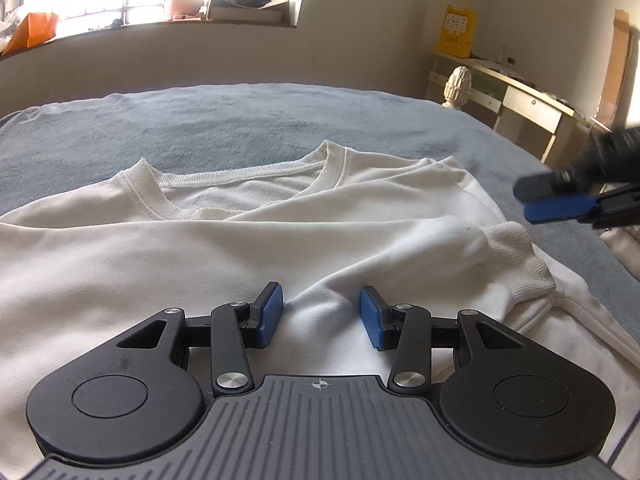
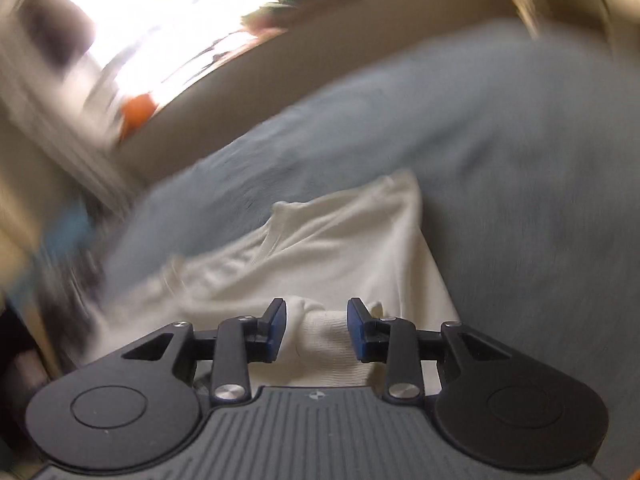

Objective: Fold clothes

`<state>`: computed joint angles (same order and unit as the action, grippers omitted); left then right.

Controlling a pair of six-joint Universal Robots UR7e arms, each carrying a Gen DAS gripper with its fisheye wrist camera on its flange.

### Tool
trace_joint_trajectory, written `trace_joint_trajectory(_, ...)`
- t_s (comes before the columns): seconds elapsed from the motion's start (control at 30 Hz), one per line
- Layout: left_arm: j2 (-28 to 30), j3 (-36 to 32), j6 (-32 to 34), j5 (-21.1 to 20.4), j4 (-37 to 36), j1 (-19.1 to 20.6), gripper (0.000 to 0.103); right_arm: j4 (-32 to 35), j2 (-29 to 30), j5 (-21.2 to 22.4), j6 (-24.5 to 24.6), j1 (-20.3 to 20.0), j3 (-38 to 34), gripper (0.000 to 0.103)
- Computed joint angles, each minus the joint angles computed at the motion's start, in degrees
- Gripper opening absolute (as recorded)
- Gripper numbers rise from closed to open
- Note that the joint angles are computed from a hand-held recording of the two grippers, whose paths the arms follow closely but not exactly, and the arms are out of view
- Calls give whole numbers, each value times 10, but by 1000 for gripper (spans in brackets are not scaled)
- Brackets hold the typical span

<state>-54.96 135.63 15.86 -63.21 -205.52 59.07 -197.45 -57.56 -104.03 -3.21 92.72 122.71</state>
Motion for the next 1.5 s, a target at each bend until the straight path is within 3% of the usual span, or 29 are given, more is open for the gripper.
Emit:
trace_joint_trajectory(0.1,1,-1,0,-1,-1,1,43,65,-15,6,114,-18,-20,36)
trace_joint_trajectory(0.2,3,0,0,-3,-5,2,43,100,-28,25,176,-32,-22,36)
trace_joint_trajectory(0.33,5,1,1,-8,-13,5,43,170,-27,7,209,-29,-47,36)
trace_joint_trajectory(0.43,5,1,1,-12,-17,7,43,194,-12,1,206,-25,-65,36)
trace_joint_trajectory(0.53,6,2,0,-16,-21,9,43,232,3,-9,195,-17,-86,28)
trace_joint_trajectory(0.57,6,2,0,-18,-22,10,43,231,8,-22,189,-11,-89,12)
trace_joint_trajectory(0.6,6,2,0,-19,-23,10,43,220,10,-36,174,-3,-85,4)
trace_joint_trajectory(0.7,5,3,-2,-23,-26,12,43,104,24,-62,57,25,-63,3)
trace_joint_trajectory(0.83,-3,6,-23,-25,-30,10,43,-28,86,-156,-150,59,-68,3)
trace_joint_trajectory(0.93,-7,7,-35,-24,-34,7,43,-75,124,-189,-247,58,-76,3)
trace_joint_trajectory(1.03,2,7,-22,-7,-39,0,43,-100,147,-216,-305,51,-76,3)
trace_joint_trajectory(1.13,16,8,-2,12,-50,-6,43,-106,138,-226,-297,51,-67,10)
trace_joint_trajectory(1.2,23,8,8,22,-56,-9,44,-102,131,-250,-271,55,-72,32)
trace_joint_trajectory(1.27,23,9,6,21,-59,-8,44,-121,128,-285,-233,56,-79,35)
trace_joint_trajectory(1.37,25,11,7,21,-64,-8,45,-116,86,-244,-152,44,-56,33)
trace_joint_trajectory(1.5,26,10,7,22,-64,-9,45,-53,55,-137,-140,44,-35,33)
